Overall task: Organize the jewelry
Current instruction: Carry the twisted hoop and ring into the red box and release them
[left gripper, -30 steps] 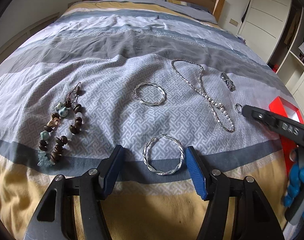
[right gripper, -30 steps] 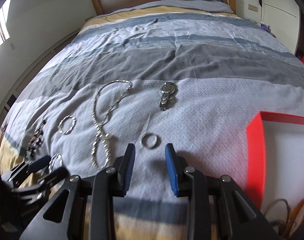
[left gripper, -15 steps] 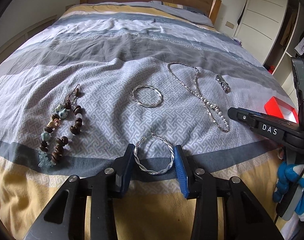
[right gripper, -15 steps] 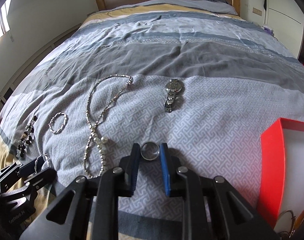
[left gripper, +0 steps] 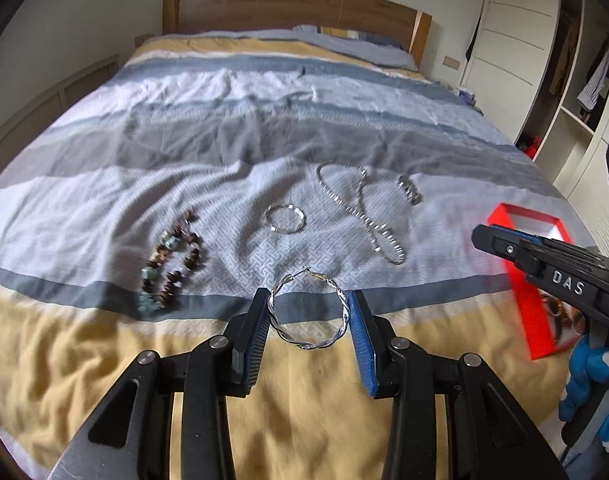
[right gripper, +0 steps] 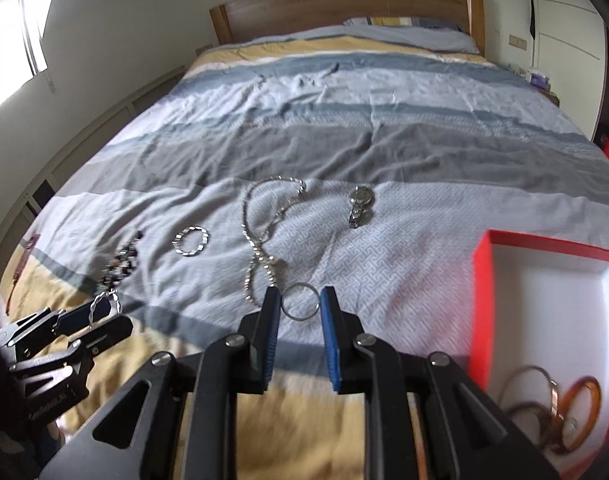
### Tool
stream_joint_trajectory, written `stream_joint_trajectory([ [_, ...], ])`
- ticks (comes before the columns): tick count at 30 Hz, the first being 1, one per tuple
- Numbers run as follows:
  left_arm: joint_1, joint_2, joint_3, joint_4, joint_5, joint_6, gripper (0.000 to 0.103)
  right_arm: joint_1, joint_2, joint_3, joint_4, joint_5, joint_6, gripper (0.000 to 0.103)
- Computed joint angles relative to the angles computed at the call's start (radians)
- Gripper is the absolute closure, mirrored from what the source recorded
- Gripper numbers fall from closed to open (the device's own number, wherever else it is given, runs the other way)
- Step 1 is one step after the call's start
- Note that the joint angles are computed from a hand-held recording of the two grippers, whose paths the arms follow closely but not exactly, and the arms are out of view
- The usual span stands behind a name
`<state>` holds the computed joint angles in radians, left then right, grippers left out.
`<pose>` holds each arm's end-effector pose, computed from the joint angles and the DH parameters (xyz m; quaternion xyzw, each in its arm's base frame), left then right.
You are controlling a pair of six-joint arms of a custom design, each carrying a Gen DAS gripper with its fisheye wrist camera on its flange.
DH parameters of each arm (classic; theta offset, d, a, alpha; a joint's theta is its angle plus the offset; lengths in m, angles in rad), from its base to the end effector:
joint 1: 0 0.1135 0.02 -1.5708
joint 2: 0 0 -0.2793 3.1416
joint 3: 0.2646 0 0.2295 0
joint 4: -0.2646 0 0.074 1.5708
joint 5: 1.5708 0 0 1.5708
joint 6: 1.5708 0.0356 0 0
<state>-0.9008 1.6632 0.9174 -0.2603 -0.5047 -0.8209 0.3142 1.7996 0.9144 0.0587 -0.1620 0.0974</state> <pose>0.2032 -0.2288 0.1966 -0.0324 0.9320 -0.0483 0.3577 0.3254 0.1118 0.1718 -0.1297 0.9199 0.1478 0.3394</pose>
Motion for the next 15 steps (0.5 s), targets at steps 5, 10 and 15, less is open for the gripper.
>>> stream_joint_trajectory([
  [5,-0.104,-0.046,0.082,-0.139,-0.080,-0.057,0.065,-0.025,-0.191,-0.101,-0.043,-0.006,-0.019,0.084],
  [10,-0.205,-0.010,0.207,-0.235,-0.127,-0.100,0.065,-0.101,-0.385,-0.199,-0.110,-0.033,-0.061,0.084],
  [15,-0.276,0.071,0.355,-0.276,-0.138,-0.091,0.065,-0.281,-0.530,-0.271,-0.189,-0.122,-0.142,0.084],
])
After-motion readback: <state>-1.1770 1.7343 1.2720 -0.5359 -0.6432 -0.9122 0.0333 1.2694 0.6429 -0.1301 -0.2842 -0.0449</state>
